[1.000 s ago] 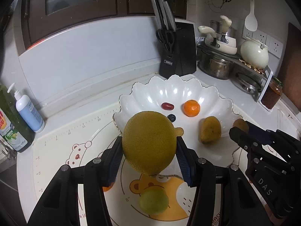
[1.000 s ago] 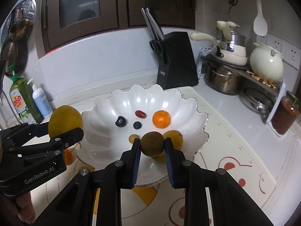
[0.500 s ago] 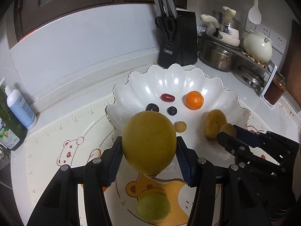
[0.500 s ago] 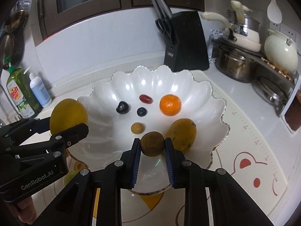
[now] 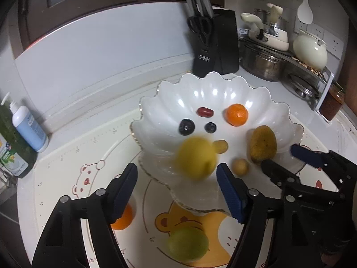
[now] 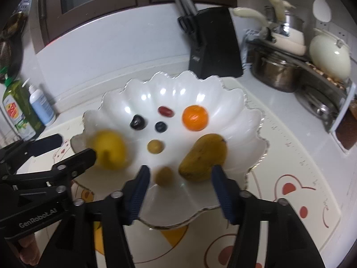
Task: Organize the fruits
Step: 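Open the right tool to drop the brown fruit while the left drops the pomelo into the bowl, then withdraw both open tools from the bowl back over the mat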
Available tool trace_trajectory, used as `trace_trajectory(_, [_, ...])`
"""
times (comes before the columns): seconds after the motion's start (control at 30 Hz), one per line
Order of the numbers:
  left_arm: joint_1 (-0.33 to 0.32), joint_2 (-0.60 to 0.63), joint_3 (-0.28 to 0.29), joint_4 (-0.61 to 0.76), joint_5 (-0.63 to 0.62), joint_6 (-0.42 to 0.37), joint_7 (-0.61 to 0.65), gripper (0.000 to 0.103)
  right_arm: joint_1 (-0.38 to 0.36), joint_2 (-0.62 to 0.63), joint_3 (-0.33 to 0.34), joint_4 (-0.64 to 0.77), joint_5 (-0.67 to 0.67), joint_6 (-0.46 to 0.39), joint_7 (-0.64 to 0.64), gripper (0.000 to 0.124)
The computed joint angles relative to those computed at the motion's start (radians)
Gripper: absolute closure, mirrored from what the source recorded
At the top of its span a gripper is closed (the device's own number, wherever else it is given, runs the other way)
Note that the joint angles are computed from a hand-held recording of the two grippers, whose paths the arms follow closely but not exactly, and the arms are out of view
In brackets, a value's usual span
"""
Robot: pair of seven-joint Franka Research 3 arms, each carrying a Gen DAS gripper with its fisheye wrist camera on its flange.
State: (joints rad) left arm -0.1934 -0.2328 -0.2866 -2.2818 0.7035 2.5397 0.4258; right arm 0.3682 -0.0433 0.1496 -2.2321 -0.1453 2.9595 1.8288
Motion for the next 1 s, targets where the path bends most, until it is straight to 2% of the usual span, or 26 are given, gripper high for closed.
trace_trajectory(0.1, [0.003,-0.014,-0.007,-0.007,0.011,-0.021,-0.020,0.021,-0.015,-0.008,0.005,-0.003,-0.077,-0.002,0.079,0.053])
trace_trajectory(0.23, [0.007,-0.040,-0.020,-0.018,0.043,-0.059,-0.068,0.006,-0.053,-0.026,0.028,-0.005,-0.280,-0.017,0.265,0.043])
trace_trajectory(0.3, [0.007,-0.057,-0.021,-0.029,0.051,-0.061,-0.084,0.001,-0.061,-0.039,0.032,-0.012,-0.326,-0.013,0.307,0.041])
trace_trajectory(0.43, [0.005,-0.089,-0.024,-0.046,0.054,-0.071,-0.091,0.000,-0.081,-0.062,0.050,-0.020,-0.411,-0.014,0.385,0.038])
trace_trajectory(0.6, [0.006,-0.132,-0.035,-0.066,0.060,-0.094,-0.101,0.000,-0.097,-0.092,0.071,-0.034,-0.443,-0.013,0.424,0.038])
trace_trajectory(1.0, [0.000,-0.273,-0.055,-0.141,0.031,-0.144,-0.097,0.000,-0.140,-0.175,0.148,-0.080,-0.451,-0.005,0.457,0.038])
